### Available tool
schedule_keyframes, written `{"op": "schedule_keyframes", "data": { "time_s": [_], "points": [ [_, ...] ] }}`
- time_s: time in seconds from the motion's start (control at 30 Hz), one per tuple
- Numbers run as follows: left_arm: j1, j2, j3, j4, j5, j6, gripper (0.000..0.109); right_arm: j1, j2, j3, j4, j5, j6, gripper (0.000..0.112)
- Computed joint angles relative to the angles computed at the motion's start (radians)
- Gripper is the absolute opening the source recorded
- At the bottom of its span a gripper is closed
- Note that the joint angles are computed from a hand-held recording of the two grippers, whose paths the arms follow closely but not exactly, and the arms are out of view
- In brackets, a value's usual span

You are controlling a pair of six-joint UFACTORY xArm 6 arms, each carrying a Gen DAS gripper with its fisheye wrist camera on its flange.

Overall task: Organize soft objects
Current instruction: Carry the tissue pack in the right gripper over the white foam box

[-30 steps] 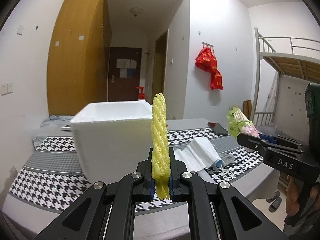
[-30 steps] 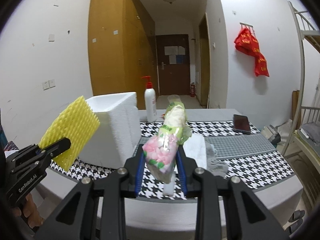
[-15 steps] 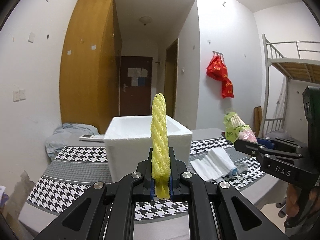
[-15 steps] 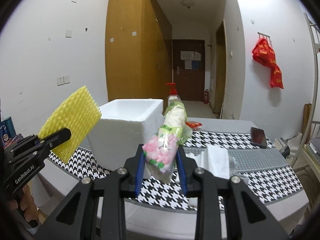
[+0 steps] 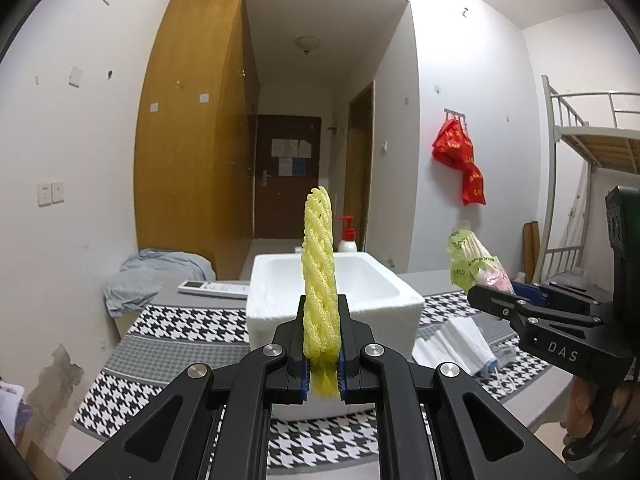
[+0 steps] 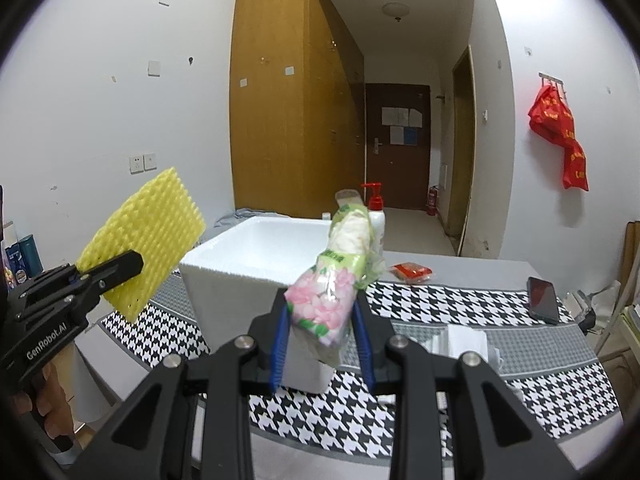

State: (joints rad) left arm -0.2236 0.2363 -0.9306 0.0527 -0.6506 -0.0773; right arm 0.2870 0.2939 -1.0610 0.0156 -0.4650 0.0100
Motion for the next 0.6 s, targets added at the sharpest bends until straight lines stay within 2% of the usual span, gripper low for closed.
{"op": "schedule_keyframes", "data": {
  "time_s": [0.6],
  "points": [
    [0.013,0.041,-0.131,-0.035,0.088,0.014,0.01,-0.033,0.087,-0.189,-0.16,0.081,0.128,0.034]
  ]
}}
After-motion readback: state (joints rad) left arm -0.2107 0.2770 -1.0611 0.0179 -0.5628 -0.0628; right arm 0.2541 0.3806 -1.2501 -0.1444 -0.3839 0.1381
